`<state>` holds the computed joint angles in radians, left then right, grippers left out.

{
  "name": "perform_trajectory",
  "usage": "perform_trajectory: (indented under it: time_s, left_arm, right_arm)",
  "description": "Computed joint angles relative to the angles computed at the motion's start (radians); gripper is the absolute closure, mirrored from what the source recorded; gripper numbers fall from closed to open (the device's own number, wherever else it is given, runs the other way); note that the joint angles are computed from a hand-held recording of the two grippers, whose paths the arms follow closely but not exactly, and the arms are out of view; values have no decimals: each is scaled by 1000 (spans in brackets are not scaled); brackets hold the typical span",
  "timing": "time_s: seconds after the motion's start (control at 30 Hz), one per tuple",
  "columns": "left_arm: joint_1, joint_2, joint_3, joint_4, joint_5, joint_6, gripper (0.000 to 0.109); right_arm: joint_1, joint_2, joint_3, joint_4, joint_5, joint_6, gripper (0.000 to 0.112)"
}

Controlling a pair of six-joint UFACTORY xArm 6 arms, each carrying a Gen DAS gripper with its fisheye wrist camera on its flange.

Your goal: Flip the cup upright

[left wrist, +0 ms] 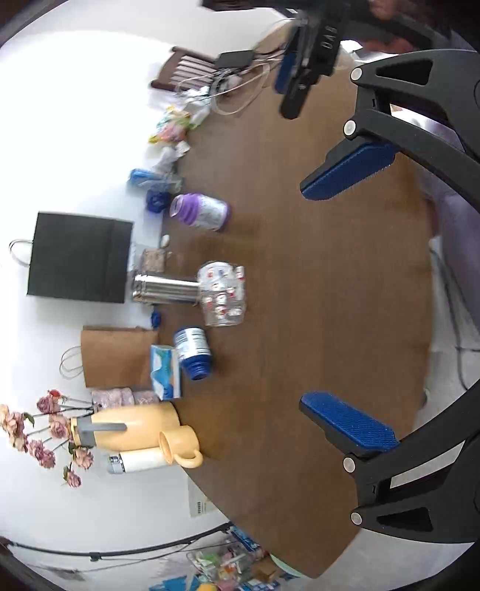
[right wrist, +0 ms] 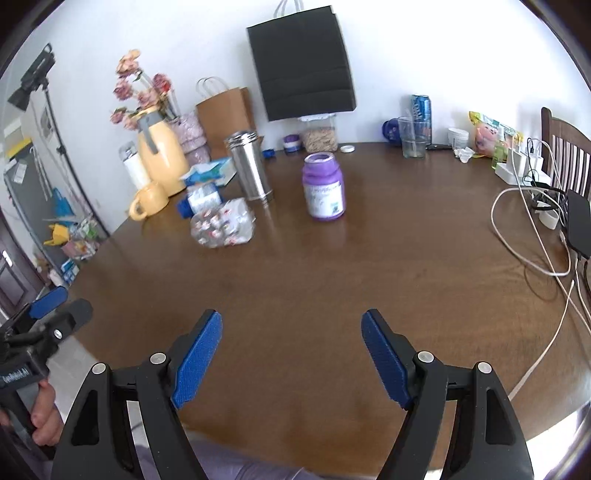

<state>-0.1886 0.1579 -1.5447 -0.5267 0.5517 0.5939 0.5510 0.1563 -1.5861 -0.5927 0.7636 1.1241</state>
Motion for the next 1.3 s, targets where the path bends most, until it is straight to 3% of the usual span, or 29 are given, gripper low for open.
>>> perform_trajectory:
  time_s: [0.2,0.33,0.47,1.3]
  left_arm:
    - [-12,-144,196,25,-161,54,6]
    - [-17,-154,196,15,-116,14,6]
    - [-28,-162,211,49,-83,-2,6]
    - [-27,-176,227,65,-99,-25,6]
  right_arm:
    - [72,-45,27,-48,58,112,31]
    - [112,-90,82,-134,97,209,31]
    - [94,-107,113,-104,80,231,31]
    - [124,-104,93,-136,133,222,31]
